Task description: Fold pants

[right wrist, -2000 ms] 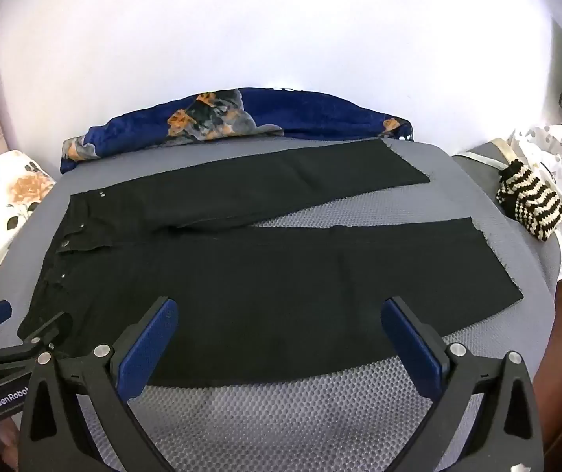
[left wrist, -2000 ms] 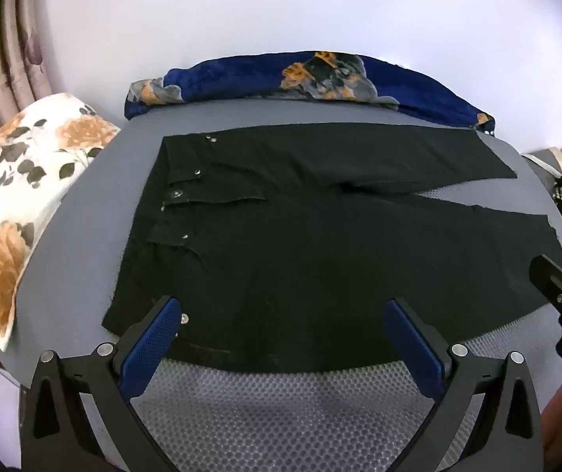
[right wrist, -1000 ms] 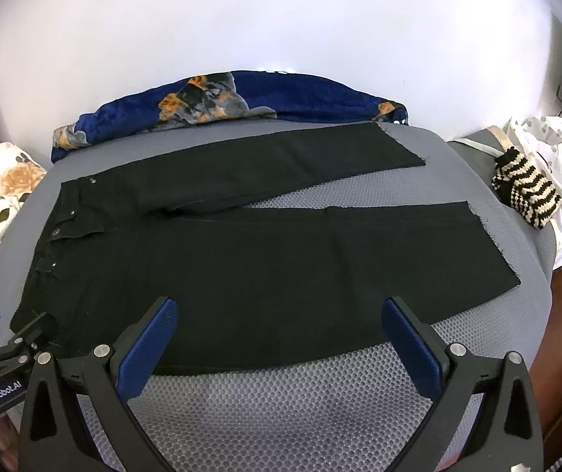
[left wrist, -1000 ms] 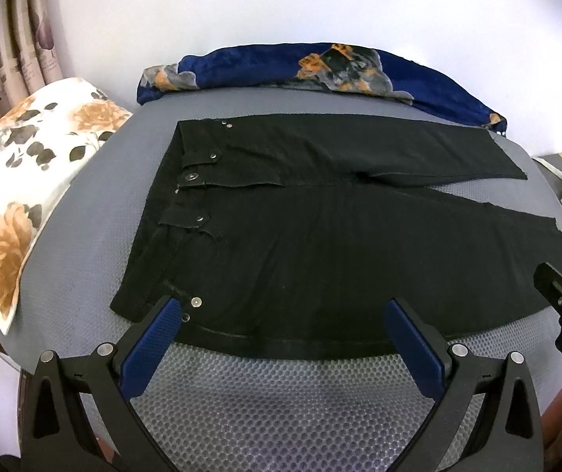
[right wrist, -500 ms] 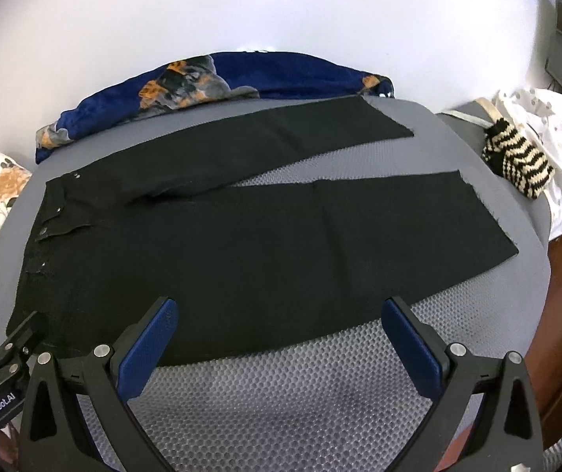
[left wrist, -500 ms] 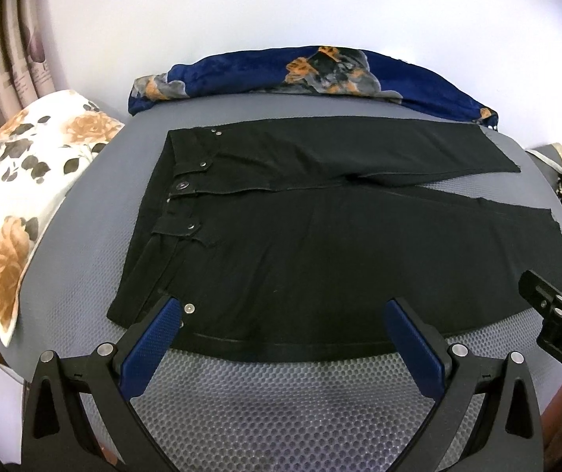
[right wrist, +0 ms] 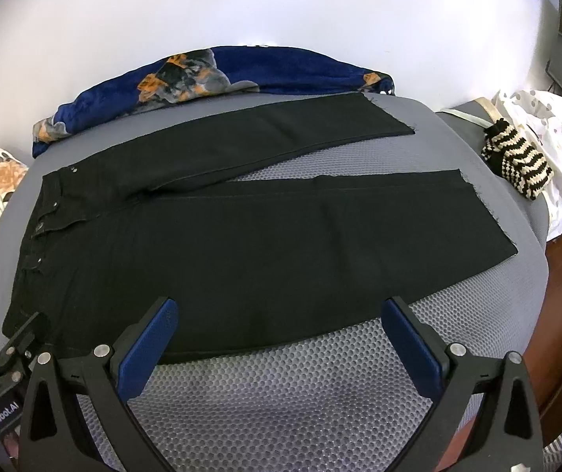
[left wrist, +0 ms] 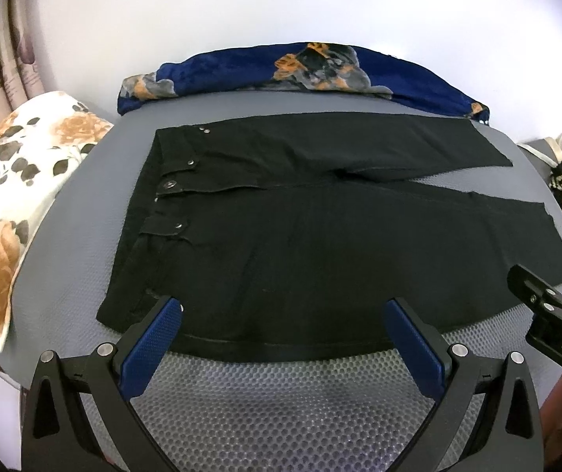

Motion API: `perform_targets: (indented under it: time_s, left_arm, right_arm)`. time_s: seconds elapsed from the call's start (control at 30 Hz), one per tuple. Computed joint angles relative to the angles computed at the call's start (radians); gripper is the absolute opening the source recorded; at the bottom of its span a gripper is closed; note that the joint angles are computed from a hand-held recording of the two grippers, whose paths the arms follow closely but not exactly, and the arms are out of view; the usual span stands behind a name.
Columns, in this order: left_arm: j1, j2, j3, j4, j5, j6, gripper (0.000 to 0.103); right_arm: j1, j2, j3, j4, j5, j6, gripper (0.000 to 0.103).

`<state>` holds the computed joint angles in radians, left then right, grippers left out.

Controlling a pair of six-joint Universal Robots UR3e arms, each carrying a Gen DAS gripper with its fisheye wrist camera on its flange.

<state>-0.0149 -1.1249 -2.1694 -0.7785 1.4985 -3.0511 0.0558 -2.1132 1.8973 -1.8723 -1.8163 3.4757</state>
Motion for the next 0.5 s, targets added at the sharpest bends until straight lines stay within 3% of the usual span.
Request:
perform_targets:
  time_s: [0.23,0.5]
  left_arm:
    - [-0.021,-0.021,0.01,0.014,0.046,-0.029,0.102]
    - [0.008,0.003,-0.001,0.005,0.036,-0.037,0.102]
  right_arm:
    - [0.004,0.007,-0.008,0.003,-0.004,0.001,0.103]
    - [0.005,0.005,-0.005,-0.001,0.0,-0.003,0.103]
